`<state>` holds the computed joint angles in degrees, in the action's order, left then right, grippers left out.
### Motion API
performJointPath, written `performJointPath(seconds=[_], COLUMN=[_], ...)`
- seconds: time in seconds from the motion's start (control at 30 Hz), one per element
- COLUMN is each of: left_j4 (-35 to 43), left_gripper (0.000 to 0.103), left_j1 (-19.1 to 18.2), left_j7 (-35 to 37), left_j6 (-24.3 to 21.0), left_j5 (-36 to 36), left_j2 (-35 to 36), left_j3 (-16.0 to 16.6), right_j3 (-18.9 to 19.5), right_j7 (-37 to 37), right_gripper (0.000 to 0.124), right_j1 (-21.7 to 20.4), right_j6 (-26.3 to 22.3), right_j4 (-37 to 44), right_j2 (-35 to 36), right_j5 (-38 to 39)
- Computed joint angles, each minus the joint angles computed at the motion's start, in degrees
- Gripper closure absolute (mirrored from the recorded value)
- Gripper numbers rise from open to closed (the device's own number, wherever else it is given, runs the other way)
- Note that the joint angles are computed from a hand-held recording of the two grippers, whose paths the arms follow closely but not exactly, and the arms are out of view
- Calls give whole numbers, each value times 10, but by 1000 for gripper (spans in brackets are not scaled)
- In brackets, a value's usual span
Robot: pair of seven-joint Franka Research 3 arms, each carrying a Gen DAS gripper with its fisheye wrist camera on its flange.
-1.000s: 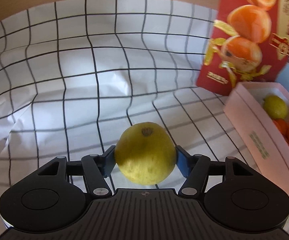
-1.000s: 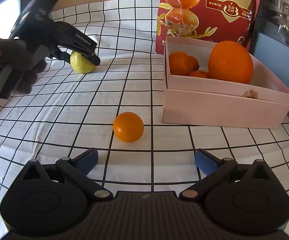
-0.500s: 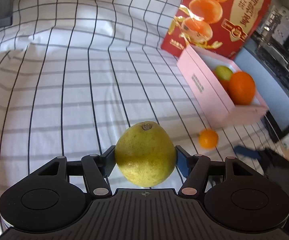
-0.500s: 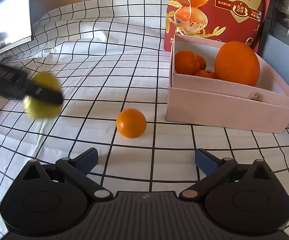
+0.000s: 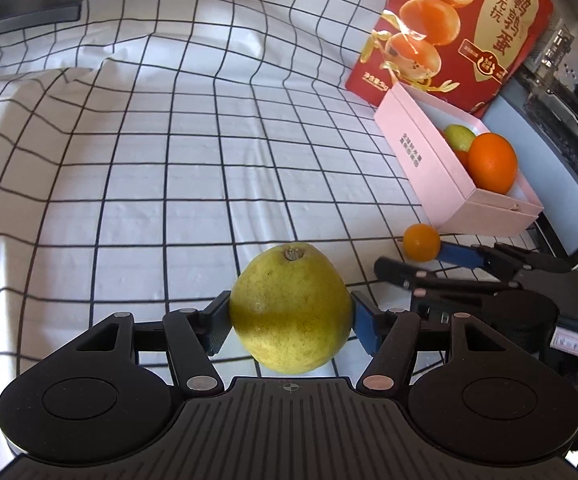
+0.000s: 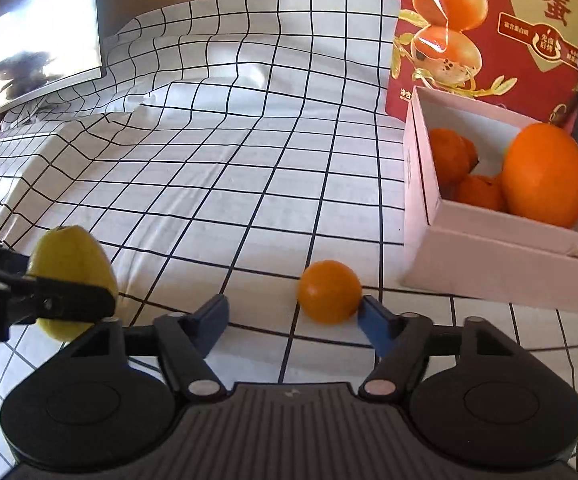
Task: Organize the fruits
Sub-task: 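Lift the green pear with the left gripper while the right gripper lifts the tangerine, then lower the pear and tangerine into the pink box and open both grippers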
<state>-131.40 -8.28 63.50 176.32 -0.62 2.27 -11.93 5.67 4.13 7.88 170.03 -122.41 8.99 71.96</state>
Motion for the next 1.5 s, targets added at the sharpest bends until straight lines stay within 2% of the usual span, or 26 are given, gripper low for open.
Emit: performJointPath(seconds=[0.13, 0.2, 0.33, 0.47, 0.77, 0.97, 1.1, 1.3, 1.43, 1.5], left_j4=[-3, -1, 9, 27, 72, 101, 124, 199, 308, 394], left_gripper=[35, 35, 36, 35, 36, 35, 36, 36, 36, 35], left_j1=[-1, -1, 1, 6, 23, 25, 23, 17, -21, -48], left_j7=[2, 22, 59, 107, 211, 261, 292, 307, 253, 219], left_j6=[-1, -3, -5, -12, -34, -45, -52, -45, -37, -56], left_j5=[-3, -22, -54, -91, -173, -199, -210, -208, -113, -63], left_j2=[-3, -2, 5, 18, 49, 65, 78, 120, 175, 220], left_j3=[-1, -5, -13, -25, -65, -84, -97, -111, -75, -51], right_j3=[-5, -7, -7, -6, -47, -67, -75, -89, -95, -93], right_j7=[36, 63, 103, 91, 111, 121, 141, 119, 20, -24], right_gripper=[74, 91, 91, 91, 91, 91, 91, 91, 91, 91], right_j1=[0, 3, -4, -12, -14, -12, -14, -23, -31, -38], right_j6=[-1, 12, 9, 2, -33, -21, 8, 29, 26, 20], right_j4=[8, 10, -1, -26, -92, -118, -119, -89, -25, 16], right_j2=[6, 9, 1, -23, -85, -108, -110, -108, -99, -88], right_j5=[-32, -62, -108, -103, -154, -163, -161, -116, -7, 40])
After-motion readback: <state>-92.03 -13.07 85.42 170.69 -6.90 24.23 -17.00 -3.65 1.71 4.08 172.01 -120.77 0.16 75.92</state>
